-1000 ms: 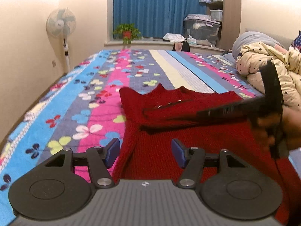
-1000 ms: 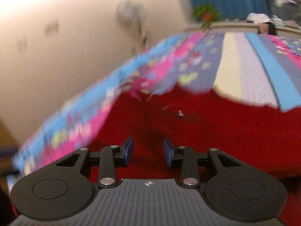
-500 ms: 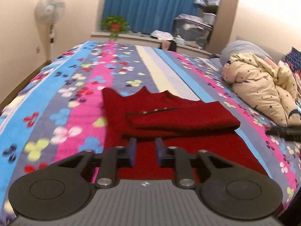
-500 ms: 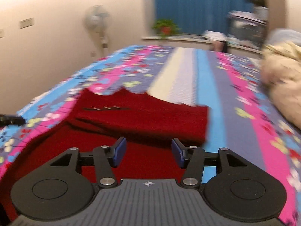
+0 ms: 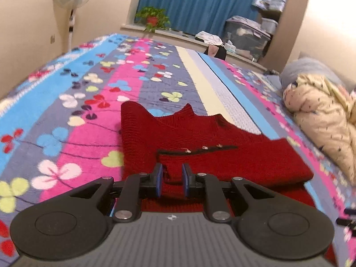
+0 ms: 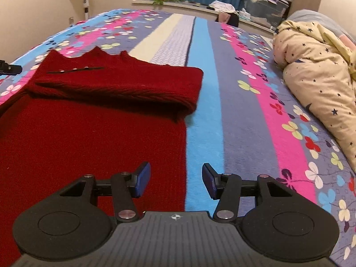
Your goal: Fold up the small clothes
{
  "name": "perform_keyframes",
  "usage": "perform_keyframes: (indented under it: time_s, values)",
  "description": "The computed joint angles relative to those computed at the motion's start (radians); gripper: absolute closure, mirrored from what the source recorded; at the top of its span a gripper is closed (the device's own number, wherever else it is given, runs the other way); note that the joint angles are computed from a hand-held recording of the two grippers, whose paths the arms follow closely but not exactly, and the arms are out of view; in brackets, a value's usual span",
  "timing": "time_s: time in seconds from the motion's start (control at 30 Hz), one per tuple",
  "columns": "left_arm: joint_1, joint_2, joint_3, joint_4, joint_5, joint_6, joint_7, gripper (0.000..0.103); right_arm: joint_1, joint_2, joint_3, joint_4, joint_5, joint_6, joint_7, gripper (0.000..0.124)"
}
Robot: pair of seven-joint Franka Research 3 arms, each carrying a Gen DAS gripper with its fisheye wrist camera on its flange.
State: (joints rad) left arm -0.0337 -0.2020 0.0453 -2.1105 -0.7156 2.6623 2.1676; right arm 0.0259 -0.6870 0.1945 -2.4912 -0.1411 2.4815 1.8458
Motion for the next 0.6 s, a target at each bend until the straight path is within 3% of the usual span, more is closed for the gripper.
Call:
perform_keyframes:
  time_s: [0.1, 0.2, 0.3, 0.37, 0.4, 0.43, 0.5, 0.6]
  values:
    - [0.006, 0.062, 0.005, 0.057, -0.057, -0.049, -0.036, 0.079, -0.017, 0.021, 0.005, 0.007, -0.009, 0.006, 0.021, 0.071]
    - [0.038, 0.126, -0.026, 0.107, -0.036, -0.107, -0.113, 0.07, -0.021, 0.036, 0.007, 0.01, -0.022, 0.01, 0.029, 0.071]
    - [0.057, 0.156, -0.066, 0.111, -0.005, -0.084, -0.14, 0.068, -0.016, 0.049, 0.007, 0.015, -0.033, 0.004, 0.028, 0.071]
    - [0.059, 0.161, -0.087, 0.093, 0.004, -0.02, -0.112, 0.078, -0.013, 0.058, 0.008, 0.019, -0.039, 0.001, 0.028, 0.071]
    - [0.059, 0.162, -0.095, 0.083, 0.018, 0.022, -0.103, 0.095, -0.012, 0.062, 0.007, 0.022, -0.042, -0.001, 0.029, 0.071]
    - [0.059, 0.164, -0.096, 0.085, 0.0, 0.044, -0.08, 0.101, -0.012, 0.065, 0.009, 0.023, -0.045, -0.001, 0.033, 0.071]
    - [0.062, 0.156, -0.091, 0.101, -0.1, 0.054, -0.018, 0.102, -0.01, 0.069, 0.01, 0.026, -0.05, 0.002, 0.041, 0.071]
    - [0.051, 0.121, -0.085, 0.122, -0.244, 0.145, 0.113, 0.102, -0.007, 0.076, 0.008, 0.028, -0.057, 0.011, 0.043, 0.071]
